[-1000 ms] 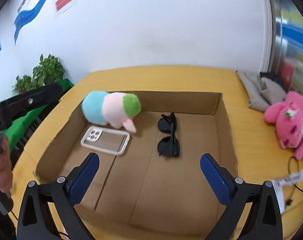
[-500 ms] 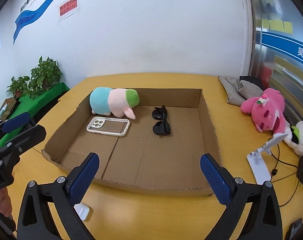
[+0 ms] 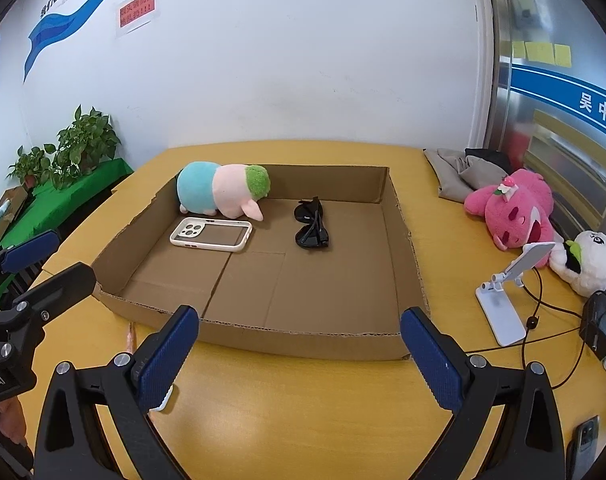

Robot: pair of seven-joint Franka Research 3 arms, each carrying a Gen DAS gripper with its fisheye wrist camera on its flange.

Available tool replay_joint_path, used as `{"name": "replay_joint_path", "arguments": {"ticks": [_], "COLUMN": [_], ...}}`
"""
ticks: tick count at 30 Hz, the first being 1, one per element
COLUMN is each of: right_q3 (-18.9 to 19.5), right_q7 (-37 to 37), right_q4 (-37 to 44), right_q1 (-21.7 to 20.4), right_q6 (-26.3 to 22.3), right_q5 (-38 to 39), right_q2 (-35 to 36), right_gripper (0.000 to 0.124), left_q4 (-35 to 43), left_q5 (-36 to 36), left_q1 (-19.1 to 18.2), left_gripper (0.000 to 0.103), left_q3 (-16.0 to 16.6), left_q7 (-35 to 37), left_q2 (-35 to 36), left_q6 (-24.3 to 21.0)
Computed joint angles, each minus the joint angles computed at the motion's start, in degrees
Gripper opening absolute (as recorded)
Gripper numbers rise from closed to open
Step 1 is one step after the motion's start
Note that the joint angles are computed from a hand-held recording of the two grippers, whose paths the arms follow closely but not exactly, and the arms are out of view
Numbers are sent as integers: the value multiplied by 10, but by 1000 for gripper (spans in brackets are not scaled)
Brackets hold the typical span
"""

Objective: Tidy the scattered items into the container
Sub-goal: 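Move the left tool toward the white earbud case, then close the left tool on the white earbud case and lift it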

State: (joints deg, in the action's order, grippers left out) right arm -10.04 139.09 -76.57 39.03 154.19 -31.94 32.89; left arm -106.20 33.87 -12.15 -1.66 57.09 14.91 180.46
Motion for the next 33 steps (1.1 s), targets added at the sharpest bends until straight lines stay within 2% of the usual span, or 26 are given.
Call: {"name": "replay_joint_path", "arguments": {"ticks": [2, 6, 10, 14, 16, 23, 28, 30, 33], "right_q3": [-1, -4, -4, 2, 7, 34, 96, 128, 168], "right_q7": [2, 12, 26, 28, 22, -36, -172, -238, -323], "right_q4": [-6, -25, -43, -48, -48, -55, -18, 15, 67], "right_q1": [2, 6, 7, 0, -4, -24, -57, -70, -81], "right_q6": [1, 4, 5, 10, 16, 38, 33, 22, 10], "right_q5": [-3, -11, -23, -25, -21, 28, 127, 164, 211], "right_q2": [-3, -14, -25, -27, -25, -12, 41, 73, 120], "right_gripper": [103, 103, 103, 103, 103, 103, 102, 102, 101], "left_q4": [-4, -8, -15, -21, -22, -34, -47, -51, -49], "left_q5": [3, -22, -36, -35, -44, -129, -228, -280, -366], "left_q1": [-4, 16, 19, 7, 16, 84, 161, 201, 282], "left_gripper": [80, 80, 80, 80, 80, 80, 80, 80, 79], "left_q3": [5, -19, -26, -14, -24, -98, -178, -221, -310], "left_q7": [-6, 12, 24, 19, 26, 107, 206, 254, 351], "left_q2": [-1, 1, -1, -1, 0, 9, 29, 40, 66], "left_q6": [3, 2, 2, -1, -5, -19, -43, -58, -83]}}
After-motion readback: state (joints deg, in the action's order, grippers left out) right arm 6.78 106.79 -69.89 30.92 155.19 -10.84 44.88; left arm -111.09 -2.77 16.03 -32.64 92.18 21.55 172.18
